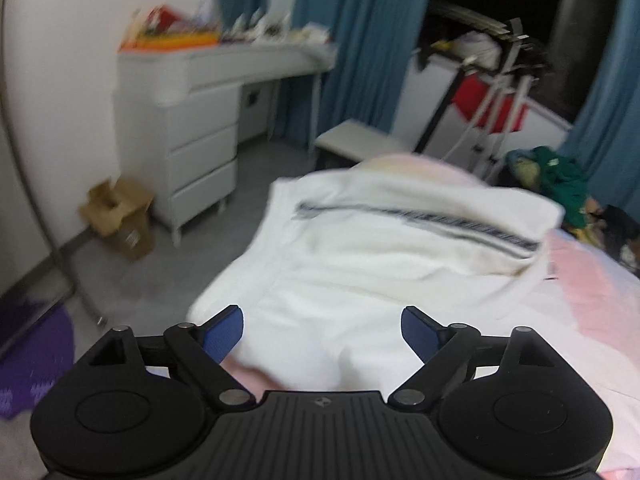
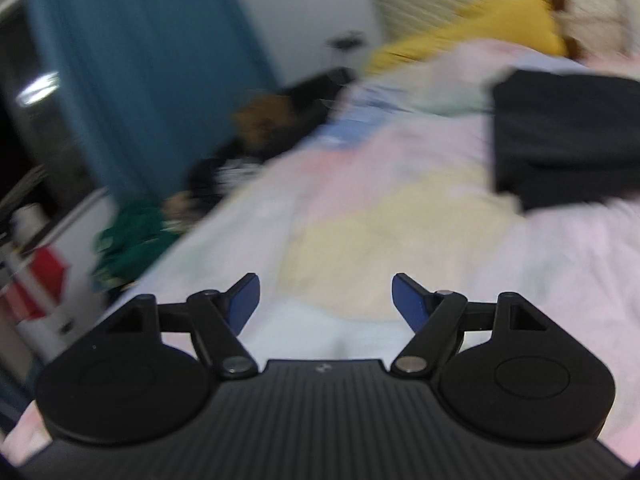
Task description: Fold clothes
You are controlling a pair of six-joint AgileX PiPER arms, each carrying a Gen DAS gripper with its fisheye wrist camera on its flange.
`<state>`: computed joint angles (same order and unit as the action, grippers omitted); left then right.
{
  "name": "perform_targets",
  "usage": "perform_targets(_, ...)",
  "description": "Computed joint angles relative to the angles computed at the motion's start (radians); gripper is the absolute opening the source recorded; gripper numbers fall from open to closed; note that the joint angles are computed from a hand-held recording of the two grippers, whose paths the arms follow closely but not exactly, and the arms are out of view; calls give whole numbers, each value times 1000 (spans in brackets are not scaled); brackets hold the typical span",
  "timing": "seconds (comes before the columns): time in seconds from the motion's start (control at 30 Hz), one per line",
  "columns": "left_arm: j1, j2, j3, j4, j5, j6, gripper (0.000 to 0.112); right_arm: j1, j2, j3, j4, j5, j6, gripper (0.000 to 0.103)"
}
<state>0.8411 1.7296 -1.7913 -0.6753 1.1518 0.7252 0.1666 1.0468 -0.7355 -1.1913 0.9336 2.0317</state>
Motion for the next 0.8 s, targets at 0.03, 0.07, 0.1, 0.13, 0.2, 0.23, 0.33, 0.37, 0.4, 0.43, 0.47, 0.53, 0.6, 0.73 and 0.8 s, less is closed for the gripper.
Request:
perform_targets(0.03, -8, -34, 36, -22, -7, 17, 92, 48, -5, -14, -19, 9, -8, 76)
perform_targets(0.07, -19, -68, 72, -41, -17, 33, 92, 88, -11, -26, -37, 1, -22, 76)
perform_targets(0.1, -33, -102, 108, -56, -32, 49, 92, 115, -22, -32, -34, -46, -50, 76)
perform_targets(0.13, -53, -135, 145, -68, -53, 63, 93, 134, -32, -37, -27, -104, -83, 76)
perform_targets(0.2, -95, -196, 212, -91, -91, 93, 93, 188, -30, -56, -2, -166, -161, 74)
perform_targets(0.23, -122, -223, 245, -100, -114, 108, 94, 212, -25, -67, 14, -198, -202, 74)
perform_targets(0.33, -229, -285, 342, -98, -215, 123, 95, 313, -1, -91, 10, -204, -245, 74)
perform_targets(0.37, -259, -298, 362, -95, -236, 120, 95, 341, 3, -96, 10, -202, -257, 74)
perform_targets(0.4, -288, -306, 378, -93, -255, 115, 95, 368, 13, -102, 5, -202, -265, 74)
perform_targets(0.43, -318, -313, 394, -91, -274, 110, 95, 384, 21, -109, 4, -208, -276, 74)
perform_targets(0.47, -348, -317, 406, -87, -293, 101, 95, 400, 30, -117, 4, -216, -288, 74)
perform_targets(0.53, -406, -321, 425, -80, -330, 85, 95, 426, 46, -130, 4, -237, -306, 74)
perform_targets(0.6, -463, -323, 442, -62, -372, 71, 95, 449, 61, -140, -5, -251, -313, 74)
perform_targets(0.73, -559, -317, 491, -45, -472, 85, 95, 501, 93, -151, -48, -252, -277, 74)
perform_targets(0.8, -597, -310, 521, -39, -530, 107, 95, 509, 108, -152, -62, -267, -253, 74)
